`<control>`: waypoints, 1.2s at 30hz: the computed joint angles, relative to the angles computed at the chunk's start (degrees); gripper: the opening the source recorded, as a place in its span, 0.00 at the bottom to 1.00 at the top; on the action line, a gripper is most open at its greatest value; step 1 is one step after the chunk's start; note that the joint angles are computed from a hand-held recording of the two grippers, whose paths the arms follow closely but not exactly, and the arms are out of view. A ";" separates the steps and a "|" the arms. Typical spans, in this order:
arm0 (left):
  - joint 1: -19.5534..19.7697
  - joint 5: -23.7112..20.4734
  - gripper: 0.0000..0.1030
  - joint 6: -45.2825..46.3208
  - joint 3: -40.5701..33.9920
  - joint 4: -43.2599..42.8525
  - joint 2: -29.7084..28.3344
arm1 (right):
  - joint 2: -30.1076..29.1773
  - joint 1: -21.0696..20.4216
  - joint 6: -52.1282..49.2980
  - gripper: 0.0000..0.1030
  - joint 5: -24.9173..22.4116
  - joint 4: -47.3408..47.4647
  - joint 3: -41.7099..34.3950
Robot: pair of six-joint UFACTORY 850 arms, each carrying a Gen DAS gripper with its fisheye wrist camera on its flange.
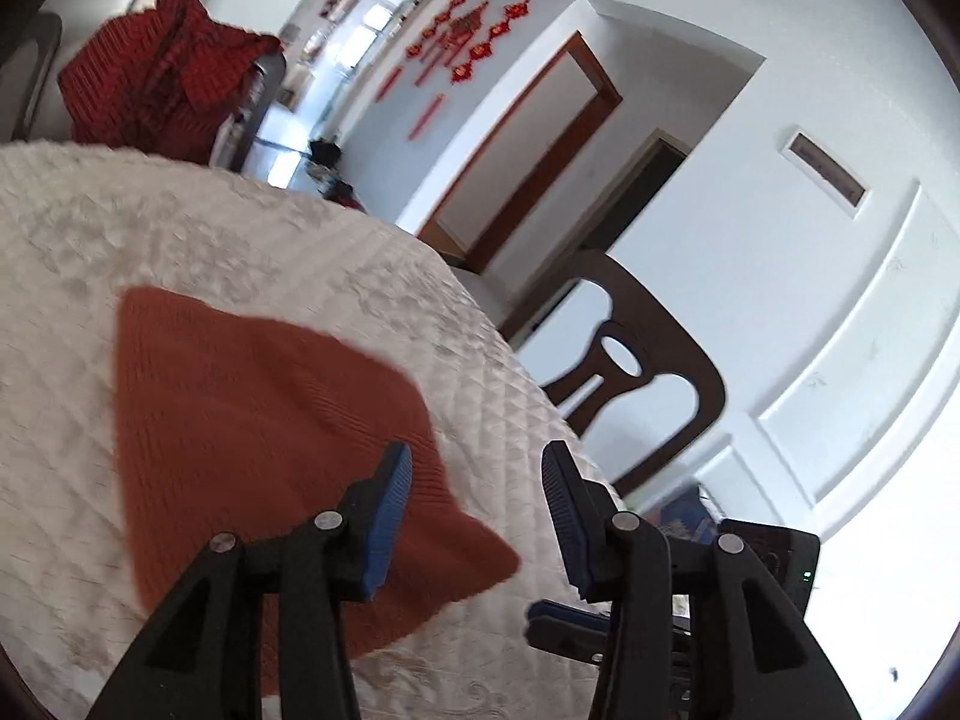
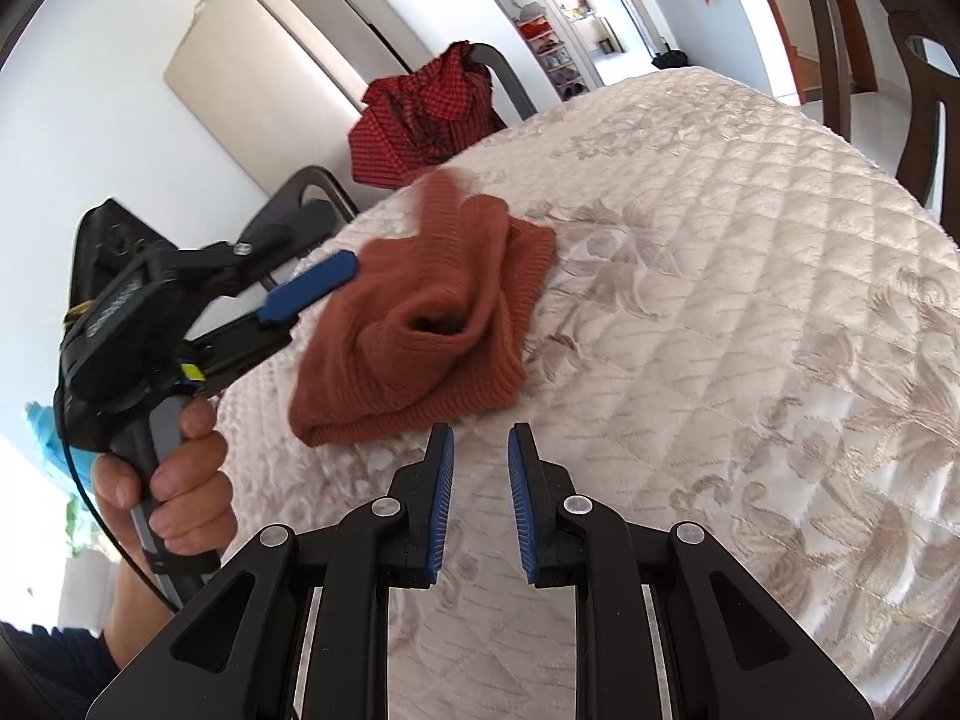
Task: Fold small clothes
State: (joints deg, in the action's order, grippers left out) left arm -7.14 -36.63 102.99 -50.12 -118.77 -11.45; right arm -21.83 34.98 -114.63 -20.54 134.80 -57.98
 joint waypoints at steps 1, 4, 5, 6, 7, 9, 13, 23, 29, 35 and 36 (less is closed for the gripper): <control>0.22 1.44 0.47 2.03 0.63 -1.99 0.73 | -0.23 -0.15 1.31 0.19 -0.79 -1.28 -0.23; 0.70 6.96 0.47 7.55 1.80 -7.84 1.75 | -0.43 -0.56 4.60 0.28 -3.51 -4.38 -0.53; 1.00 8.02 0.47 8.53 2.17 -8.89 1.85 | -0.43 -0.66 5.16 0.36 -4.29 -4.84 -0.54; 1.39 8.52 0.46 8.65 2.38 -9.14 1.62 | -0.63 -0.77 5.84 0.49 -4.93 -5.11 -0.83; 1.93 8.72 0.46 8.56 2.94 -9.04 1.61 | -0.85 -0.99 6.62 0.50 -6.05 -5.27 -1.02; 2.41 9.20 0.46 10.05 4.26 -10.22 1.81 | -1.94 -1.64 11.36 0.50 -8.22 -9.31 -2.39; 2.51 9.30 0.46 14.48 6.12 -13.22 2.37 | -5.23 -2.74 19.33 0.50 -11.95 -15.20 -6.50; 0.34 11.96 0.46 24.07 6.29 -18.92 1.35 | -8.30 -2.34 21.86 0.08 -7.85 -12.22 -10.20; -1.09 15.25 0.46 29.18 5.89 -22.50 1.51 | -7.93 -3.27 20.33 0.09 -7.43 -11.40 -7.55; -1.44 17.02 0.46 36.02 4.06 -29.88 2.48 | -4.05 -1.01 3.37 0.12 -0.91 0.29 -7.01; -1.69 17.90 0.46 37.64 2.94 -31.81 1.80 | -4.01 -0.75 0.21 0.12 -0.39 2.68 -7.46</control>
